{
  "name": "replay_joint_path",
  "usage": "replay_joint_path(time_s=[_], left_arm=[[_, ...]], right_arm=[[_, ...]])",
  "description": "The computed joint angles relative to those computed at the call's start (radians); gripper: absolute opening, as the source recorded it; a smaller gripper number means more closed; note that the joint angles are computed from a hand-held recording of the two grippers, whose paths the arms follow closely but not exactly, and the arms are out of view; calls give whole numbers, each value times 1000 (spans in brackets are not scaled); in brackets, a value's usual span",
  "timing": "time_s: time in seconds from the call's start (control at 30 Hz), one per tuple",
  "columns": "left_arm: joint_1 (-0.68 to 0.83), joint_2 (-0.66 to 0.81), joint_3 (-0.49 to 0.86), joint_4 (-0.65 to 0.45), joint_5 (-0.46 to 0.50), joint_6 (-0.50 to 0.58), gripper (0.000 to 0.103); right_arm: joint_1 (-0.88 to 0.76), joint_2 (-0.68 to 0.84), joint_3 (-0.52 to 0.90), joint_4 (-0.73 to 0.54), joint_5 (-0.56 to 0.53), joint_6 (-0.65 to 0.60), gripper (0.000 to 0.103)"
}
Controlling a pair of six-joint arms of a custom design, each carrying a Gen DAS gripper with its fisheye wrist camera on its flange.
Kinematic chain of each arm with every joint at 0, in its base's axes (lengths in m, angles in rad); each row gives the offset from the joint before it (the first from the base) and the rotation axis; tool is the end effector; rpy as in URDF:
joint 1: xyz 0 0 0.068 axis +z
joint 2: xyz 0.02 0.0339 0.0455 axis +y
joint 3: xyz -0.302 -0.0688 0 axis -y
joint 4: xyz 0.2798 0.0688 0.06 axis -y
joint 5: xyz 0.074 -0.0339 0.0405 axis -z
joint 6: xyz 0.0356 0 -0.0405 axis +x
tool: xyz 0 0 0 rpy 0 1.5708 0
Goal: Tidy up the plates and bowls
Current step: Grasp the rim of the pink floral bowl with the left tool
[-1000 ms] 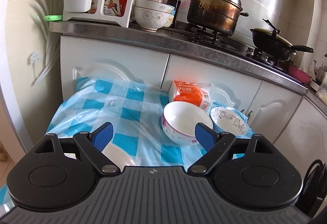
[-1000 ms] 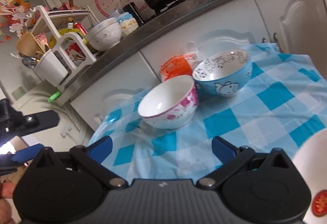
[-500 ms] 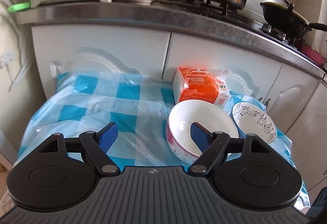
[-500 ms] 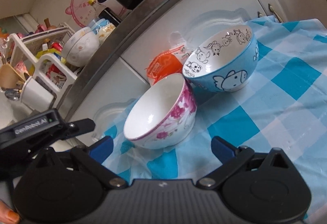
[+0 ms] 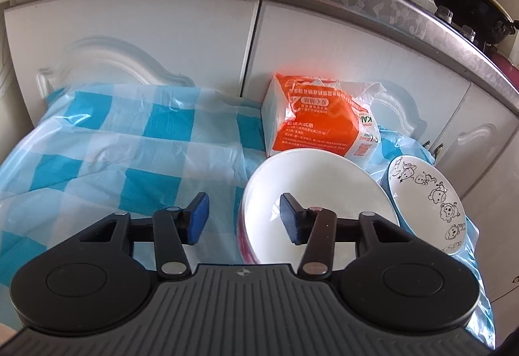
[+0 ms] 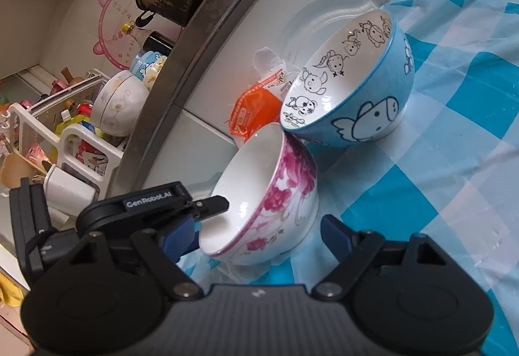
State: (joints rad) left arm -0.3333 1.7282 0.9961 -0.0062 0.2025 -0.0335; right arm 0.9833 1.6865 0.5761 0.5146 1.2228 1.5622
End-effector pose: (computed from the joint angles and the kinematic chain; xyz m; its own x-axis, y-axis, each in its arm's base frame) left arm 0.3719 -0.1363 0.1961 -0.6511 0.1907 -0.7347 0.4395 0.8839 -0.1601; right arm 0.1965 0.2347 0.1411 0.1448 0.8326 -0.5346 0.3123 0.4743 0.8231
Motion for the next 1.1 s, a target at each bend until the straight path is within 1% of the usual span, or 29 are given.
replay_joint_path(time_s=[0.03, 0.1, 0.17, 0.23, 0.27, 0.3, 0.37, 0.43, 0.47, 0.53, 0.63, 0.73, 0.83, 0.93, 1.1], left_arm=[[-5, 7, 6, -4, -1, 0, 48], [-14, 19, 13, -1, -8, 9, 48], [-25, 36, 22, 3, -20, 11, 48], [-30, 53, 31, 1, -25, 3, 40], [-32, 59, 36, -3, -27, -2, 39], [-33, 66, 41, -8, -28, -6, 37], [-37, 76, 45, -11, -38, -7, 32], [-38, 81, 41, -3, -46, -7, 26], [-38, 81, 39, 1, -47, -10, 26], [-33, 81, 40, -1, -54, -20, 14], [-23, 79, 32, 1, -38, -24, 11], [-17, 66, 16, 4, -31, -31, 9], [-9, 45, -4, 10, -27, -32, 7], [-5, 24, -23, 3, -39, -22, 9], [17, -10, -49, -10, -26, -27, 10]], right_arm=[[-1, 0, -6, 20, 2, -15, 86], [-8, -6, -8, -1, 4, 0, 86], [-18, -5, -32, 67, -7, -33, 86], [-23, -8, -31, 62, -18, -41, 85], [-25, -9, -26, 50, -23, -44, 84], [-27, -6, -28, 67, -34, -62, 83], [-34, 4, -43, 139, -59, -103, 77], [-38, 7, -46, 148, -73, -104, 72], [-38, 8, -49, 155, -74, -104, 72], [-36, 7, -50, 155, -70, -105, 71], [-34, 5, -55, 162, -68, -108, 71], [-26, -2, -41, 112, -50, -104, 70], [-17, -4, -25, 92, -28, -139, 68], [-17, 1, -24, 122, -31, -178, 68], [-19, 10, -18, 156, -44, -234, 68]])
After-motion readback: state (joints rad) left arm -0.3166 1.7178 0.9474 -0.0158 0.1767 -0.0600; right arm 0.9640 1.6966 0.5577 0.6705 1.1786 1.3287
